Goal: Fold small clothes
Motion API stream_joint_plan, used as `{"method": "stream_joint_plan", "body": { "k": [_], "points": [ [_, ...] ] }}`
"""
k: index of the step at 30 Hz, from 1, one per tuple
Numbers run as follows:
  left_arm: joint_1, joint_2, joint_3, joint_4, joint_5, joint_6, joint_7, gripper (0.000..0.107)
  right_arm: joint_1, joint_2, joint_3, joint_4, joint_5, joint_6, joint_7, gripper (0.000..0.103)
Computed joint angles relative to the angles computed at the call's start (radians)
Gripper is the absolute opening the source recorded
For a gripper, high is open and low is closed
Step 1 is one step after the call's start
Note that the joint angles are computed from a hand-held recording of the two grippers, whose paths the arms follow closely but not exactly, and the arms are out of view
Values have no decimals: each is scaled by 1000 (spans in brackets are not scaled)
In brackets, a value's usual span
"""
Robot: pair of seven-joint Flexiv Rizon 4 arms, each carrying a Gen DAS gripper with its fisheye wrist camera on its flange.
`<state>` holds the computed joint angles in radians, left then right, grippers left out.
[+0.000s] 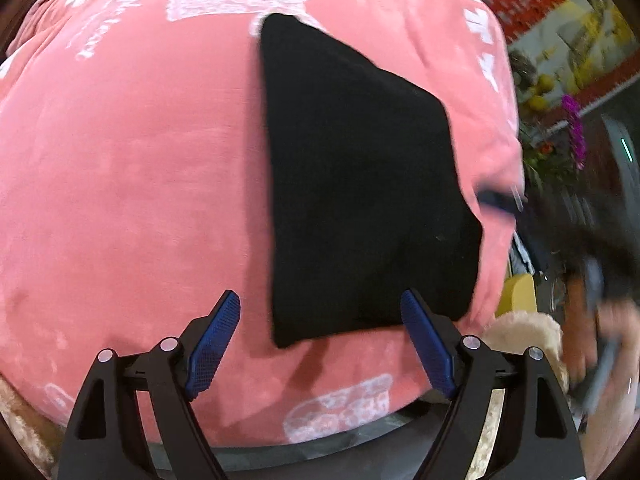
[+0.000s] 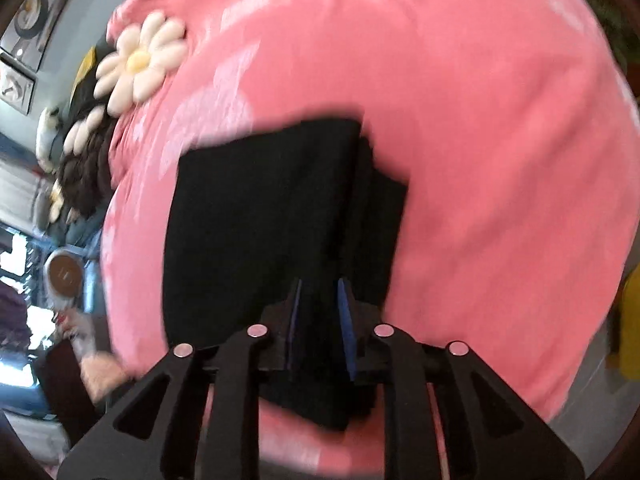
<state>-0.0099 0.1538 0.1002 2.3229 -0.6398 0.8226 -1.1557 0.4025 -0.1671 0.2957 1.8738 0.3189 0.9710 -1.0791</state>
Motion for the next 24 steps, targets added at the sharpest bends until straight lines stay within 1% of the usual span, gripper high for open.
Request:
{"method": "stream_joint_plan", "body": {
  "k": [1,2,3,4,6,8,9,13,14,15,17,18,19,20,22,24],
  "points": [
    [6,-2,4,-3,3,0,-6,79,-4,10,13,6,31,-18,-15,44],
    [10,-2,8,-2,5,7,-5,79,-3,21,29,13,69,-53,-31,51],
    [15,-2,10,1,12,13,-5,79,6,25,34,18,70,-93,-34,54],
    [20,-2,12,3,21,15,-7,79,30,13,32,16,18,-138,-20,54],
    [26,2,15,9,33,15,-15,79,62,-12,19,8,-62,-174,21,54],
    [28,10,18,14,36,6,-15,79,73,-35,11,-8,-93,-173,33,34],
    [27,25,22,23,38,-2,-4,79,70,-38,11,-21,-92,-180,23,10],
    [19,62,28,36,71,-21,61,79,49,36,23,-30,-67,-169,-86,8],
    [16,74,31,49,72,-16,85,80,51,42,17,-29,-89,-188,-97,8],
    [14,72,27,55,76,-5,90,80,61,28,4,-30,-149,-244,-74,8],
    [15,62,17,61,101,7,71,80,78,-18,-17,-42,-228,-359,-3,8],
    [11,53,10,61,101,13,64,80,78,-19,-17,-36,-229,-359,14,8],
    [-1,45,5,65,76,40,75,80,73,-8,-11,-23,-208,-321,13,8],
    [-11,42,1,71,61,72,85,80,68,6,0,-11,-164,-258,12,8],
    [-29,18,-19,75,67,158,103,80,64,25,8,11,-117,-201,26,10],
    [-40,-4,-27,74,89,216,134,78,75,17,5,16,-140,-192,55,10]
  ]
}}
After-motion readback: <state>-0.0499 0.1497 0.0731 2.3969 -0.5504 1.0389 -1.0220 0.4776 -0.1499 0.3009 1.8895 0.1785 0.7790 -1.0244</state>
